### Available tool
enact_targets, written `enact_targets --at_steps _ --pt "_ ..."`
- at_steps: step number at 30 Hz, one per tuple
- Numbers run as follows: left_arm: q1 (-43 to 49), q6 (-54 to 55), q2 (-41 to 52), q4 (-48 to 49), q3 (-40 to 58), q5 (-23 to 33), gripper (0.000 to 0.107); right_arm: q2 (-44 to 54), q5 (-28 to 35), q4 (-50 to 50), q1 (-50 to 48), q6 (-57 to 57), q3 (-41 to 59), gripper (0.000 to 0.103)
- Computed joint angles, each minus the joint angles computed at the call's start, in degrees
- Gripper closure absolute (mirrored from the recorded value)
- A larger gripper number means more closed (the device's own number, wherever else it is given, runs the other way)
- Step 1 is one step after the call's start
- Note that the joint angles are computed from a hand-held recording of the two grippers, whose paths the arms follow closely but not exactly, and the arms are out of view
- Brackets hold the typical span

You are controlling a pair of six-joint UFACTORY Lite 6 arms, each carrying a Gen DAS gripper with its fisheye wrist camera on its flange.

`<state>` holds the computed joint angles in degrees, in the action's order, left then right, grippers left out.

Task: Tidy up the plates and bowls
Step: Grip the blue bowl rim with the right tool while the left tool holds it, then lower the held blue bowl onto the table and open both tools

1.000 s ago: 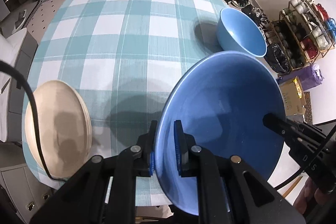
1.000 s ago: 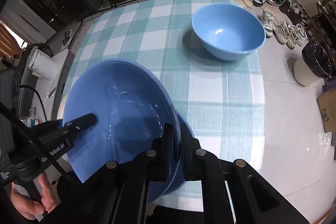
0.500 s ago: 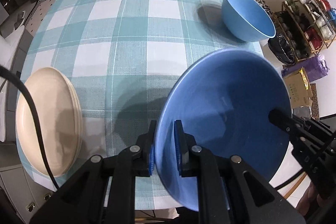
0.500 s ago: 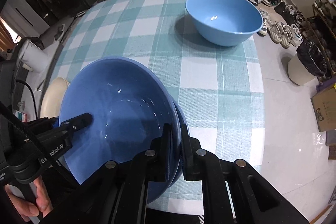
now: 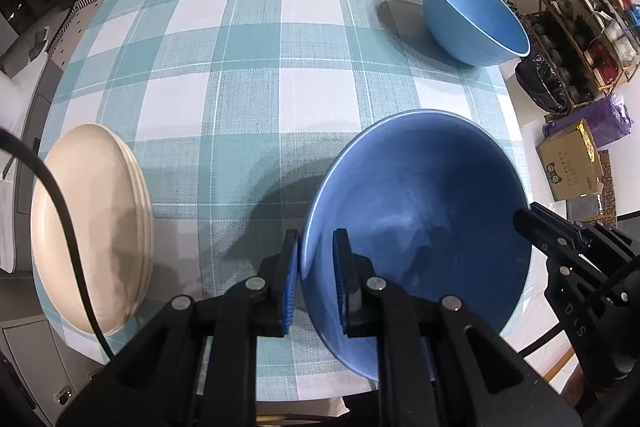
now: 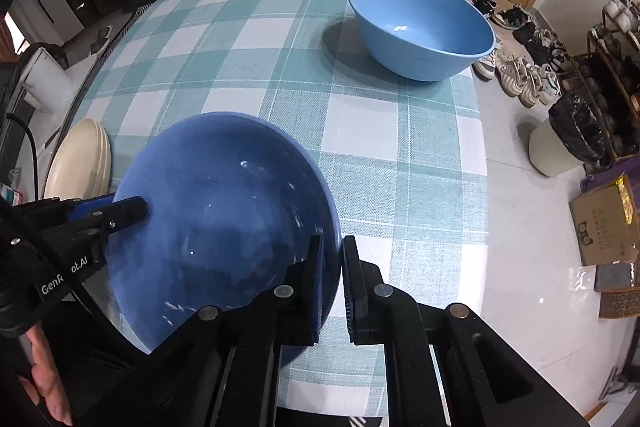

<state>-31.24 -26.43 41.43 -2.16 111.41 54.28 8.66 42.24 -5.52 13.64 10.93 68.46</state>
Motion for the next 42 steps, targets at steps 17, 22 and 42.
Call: enact_targets --at_steps 17,22,42 --pt "-1.09 -2.47 -5.76 4.19 -5.84 -3.45 0.062 -7.22 -4.59 11.65 -3.95 -9.80 -5.47 0.092" --pt "-1.91 -5.64 -10.64 7.95 -10.98 -7.05 0.060 -11.19 -6.09 18.02 -4.82 -15.79 -8.82 0.072" --pt "-10.47 -37.66 -34.00 42.26 -32.32 -20.01 0.019 -44.77 -23.80 -3.06 7.14 13.97 -30.83 0.015"
